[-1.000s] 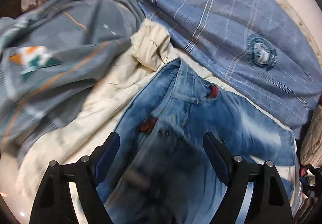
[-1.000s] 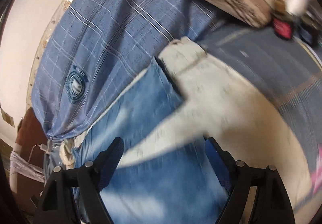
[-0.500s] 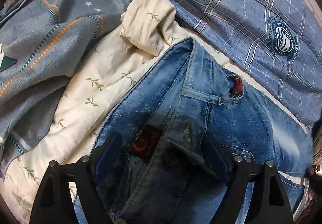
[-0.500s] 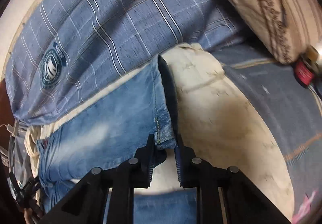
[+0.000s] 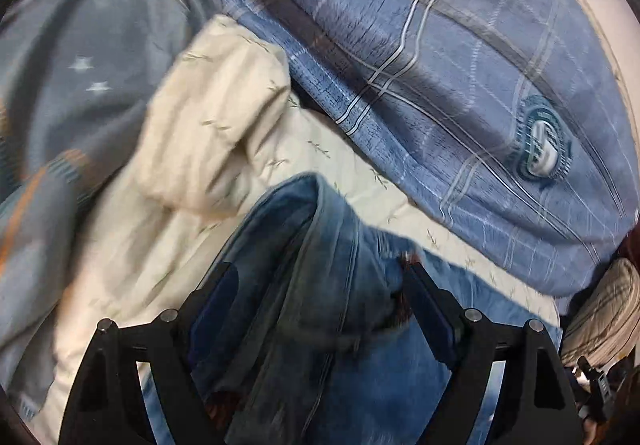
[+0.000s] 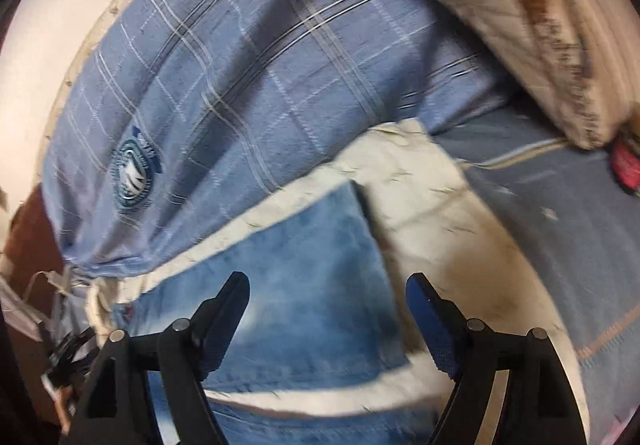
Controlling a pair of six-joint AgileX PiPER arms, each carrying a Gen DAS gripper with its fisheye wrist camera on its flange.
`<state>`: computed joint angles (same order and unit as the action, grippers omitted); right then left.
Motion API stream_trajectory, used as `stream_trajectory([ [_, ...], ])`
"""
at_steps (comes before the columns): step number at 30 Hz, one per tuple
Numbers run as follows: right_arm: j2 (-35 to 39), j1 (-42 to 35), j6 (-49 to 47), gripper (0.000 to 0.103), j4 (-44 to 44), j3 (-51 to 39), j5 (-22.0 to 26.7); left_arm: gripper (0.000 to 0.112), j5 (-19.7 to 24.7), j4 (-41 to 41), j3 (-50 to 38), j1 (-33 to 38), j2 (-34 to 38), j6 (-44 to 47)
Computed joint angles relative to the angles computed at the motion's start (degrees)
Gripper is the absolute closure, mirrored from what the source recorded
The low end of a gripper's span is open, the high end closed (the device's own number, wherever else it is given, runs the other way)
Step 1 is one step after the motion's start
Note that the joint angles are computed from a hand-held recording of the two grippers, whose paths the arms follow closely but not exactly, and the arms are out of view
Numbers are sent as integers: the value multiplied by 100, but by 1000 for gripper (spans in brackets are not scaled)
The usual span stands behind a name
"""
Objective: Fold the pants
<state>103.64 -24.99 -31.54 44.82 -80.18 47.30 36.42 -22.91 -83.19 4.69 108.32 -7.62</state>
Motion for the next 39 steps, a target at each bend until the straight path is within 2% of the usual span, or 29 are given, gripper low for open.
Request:
stream_trajectory([
  [2,334,87,212,20,-167,-491,118,38,161,126,-449,-38,359,-113],
  [4,784,208,593,21,-441,-1159,303,60,461,348,-934,-76,721,-358],
  [6,1188,339,891,25,-719,-1757,438,74,676,278,-1225,-43,988,-403],
  [7,1426,458,1140,31,-1006,-2116,478,74,749,245,-1362,-32,1115,-431],
  [9,1760,657,1509,32,-1491,-2637,508,73,724,287,-1504,-37,1251,-548],
  [10,1911,760,1722,32,-1782,-2848,472,59,735,307,-1581,-30,1313,-595],
  [11,2053,844,1898,32,-2016,-3044,491,52,800,402,-1711,-39,1398,-742],
  [12,2273,925,2100,33,-2246,-3339,620,51,799,413,-1748,-31,1428,-804],
  [13,2439,993,2271,50,-2456,-3567,748,62,832,428,-1825,-35,1482,-832],
  [14,2550,1058,2425,72,-2680,-3723,845,79,914,392,-1943,-38,1549,-786],
  [15,2587,1097,2429,74,-2729,-3751,896,105,1142,346,-2168,-42,1654,-735],
  [16,2549,1121,2384,82,-2737,-3693,874,105,1211,418,-2236,-77,1652,-790],
  [19,1954,1074,2227,84,-2502,-2984,407,106,955,474,-1814,-169,1178,-739],
  [23,1012,849,1625,84,-1678,-2148,159,106,532,-349,-772,-35,56,46],
  [26,125,651,1087,84,-961,-1233,-50,106,266,-857,302,38,-1135,701],
  [29,-813,284,366,84,-183,-215,-29,105,373,-1413,1307,282,-2344,1390],
  [32,-1685,-361,-533,84,611,842,307,105,723,-1994,2439,676,-3594,2137],
  [35,-2396,-1347,-1641,84,1258,1977,936,104,1123,-2433,3588,1190,-4579,2792],
  [37,-2705,-2218,-2435,84,1497,2813,1489,104,1561,-2667,4257,1804,-5027,3288],
  [39,-2770,-2928,-3123,84,1420,3439,1882,102,1920,-2743,4791,2373,-5078,3615],
])
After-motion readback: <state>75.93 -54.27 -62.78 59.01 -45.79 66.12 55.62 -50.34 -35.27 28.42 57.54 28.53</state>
